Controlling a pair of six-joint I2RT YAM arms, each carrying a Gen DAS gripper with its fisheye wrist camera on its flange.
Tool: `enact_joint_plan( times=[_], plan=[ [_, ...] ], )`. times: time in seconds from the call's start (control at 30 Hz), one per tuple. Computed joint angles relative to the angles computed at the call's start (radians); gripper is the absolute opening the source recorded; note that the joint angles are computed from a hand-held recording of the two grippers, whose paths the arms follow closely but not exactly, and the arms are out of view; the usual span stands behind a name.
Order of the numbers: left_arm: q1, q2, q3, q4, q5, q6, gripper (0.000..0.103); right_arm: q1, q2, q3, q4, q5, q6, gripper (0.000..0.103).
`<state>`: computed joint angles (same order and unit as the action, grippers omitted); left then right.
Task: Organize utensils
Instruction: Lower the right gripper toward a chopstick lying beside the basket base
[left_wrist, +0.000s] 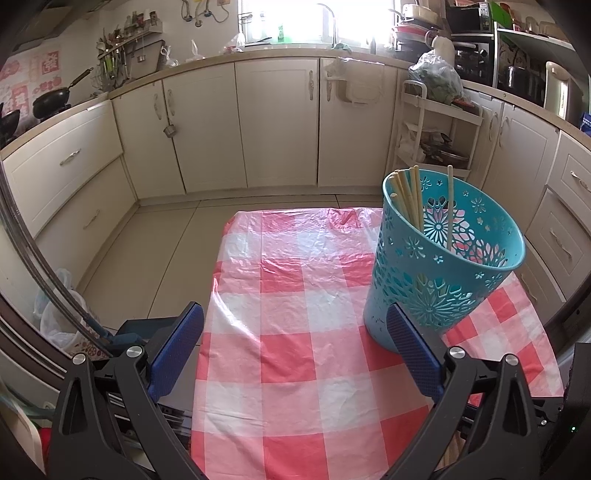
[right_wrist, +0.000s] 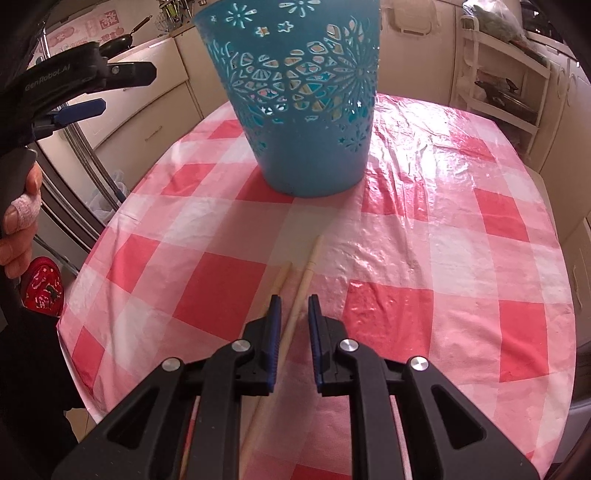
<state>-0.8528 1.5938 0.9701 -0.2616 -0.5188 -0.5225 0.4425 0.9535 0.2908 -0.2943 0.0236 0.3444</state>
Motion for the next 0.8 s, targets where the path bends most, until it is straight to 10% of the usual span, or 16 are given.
enact_joint_plan(
  times=[0.47, 0.8],
  plan=[
    [-0.023, 0.049, 0.021, -0.016, 0.007, 0.012, 0.095, -0.034, 0.039, 0.014, 0.025, 0.024, -0.015, 0.028],
    [-0.048, 0.075, 0.039, -0.022, 0.009, 0.023, 0.095, -0.122, -0.078, 0.013, -0.149, -0.019, -0.103, 0.01]
  ],
)
